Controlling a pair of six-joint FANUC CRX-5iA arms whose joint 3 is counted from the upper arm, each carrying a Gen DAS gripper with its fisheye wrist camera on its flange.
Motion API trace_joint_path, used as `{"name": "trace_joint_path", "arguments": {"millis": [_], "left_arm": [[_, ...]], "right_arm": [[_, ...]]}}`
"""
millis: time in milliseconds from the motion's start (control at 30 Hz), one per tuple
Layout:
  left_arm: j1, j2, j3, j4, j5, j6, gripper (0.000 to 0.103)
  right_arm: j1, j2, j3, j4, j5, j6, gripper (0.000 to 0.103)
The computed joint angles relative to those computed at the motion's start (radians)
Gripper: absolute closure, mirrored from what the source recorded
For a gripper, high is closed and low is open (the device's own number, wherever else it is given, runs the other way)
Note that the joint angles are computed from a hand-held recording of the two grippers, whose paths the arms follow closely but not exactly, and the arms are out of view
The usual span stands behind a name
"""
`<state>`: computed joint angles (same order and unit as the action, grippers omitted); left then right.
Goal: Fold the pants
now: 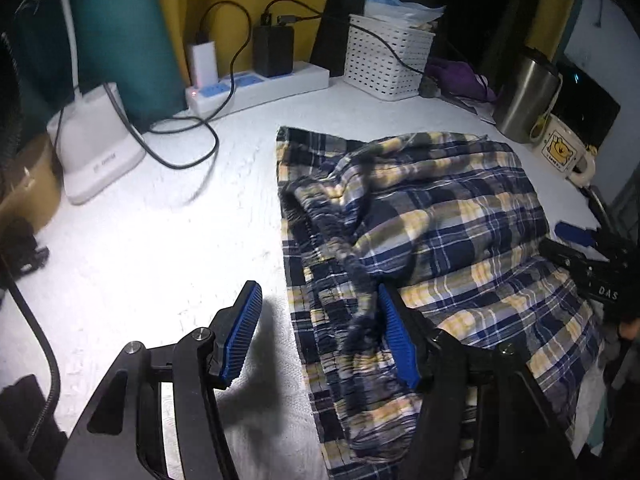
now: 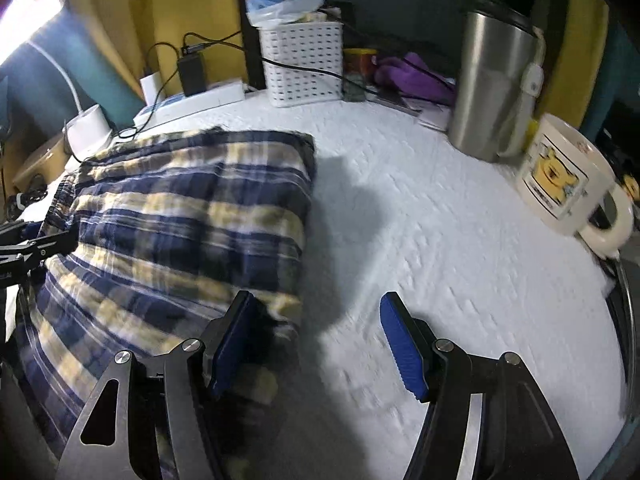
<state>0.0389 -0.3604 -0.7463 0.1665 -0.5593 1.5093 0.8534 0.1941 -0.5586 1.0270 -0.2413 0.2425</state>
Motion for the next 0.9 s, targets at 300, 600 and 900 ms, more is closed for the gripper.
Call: {"name": "trace_joint_path", "arguments": {"millis": [300,600,900], "left_arm": [[-0.038,-0.046,0.040,-0.127,-0.039,0.140,0.041],[-0.049,-0.181,-0.023,-0.042,-0.049,0.102,0.041],[-0.082,-0.118,-0.028,-0.107,-0.097,0.152,0.039]], "right_arm": [[-0.023,-0.088,-0.096,0.031,-0.017,-0.087,0.036],[-0.020,-0.154,-0.167,0.216,0.103,-0.222,0.036],[0.057,-0.142,-0.192,0.190,0.024,-0.198,0.036]]}}
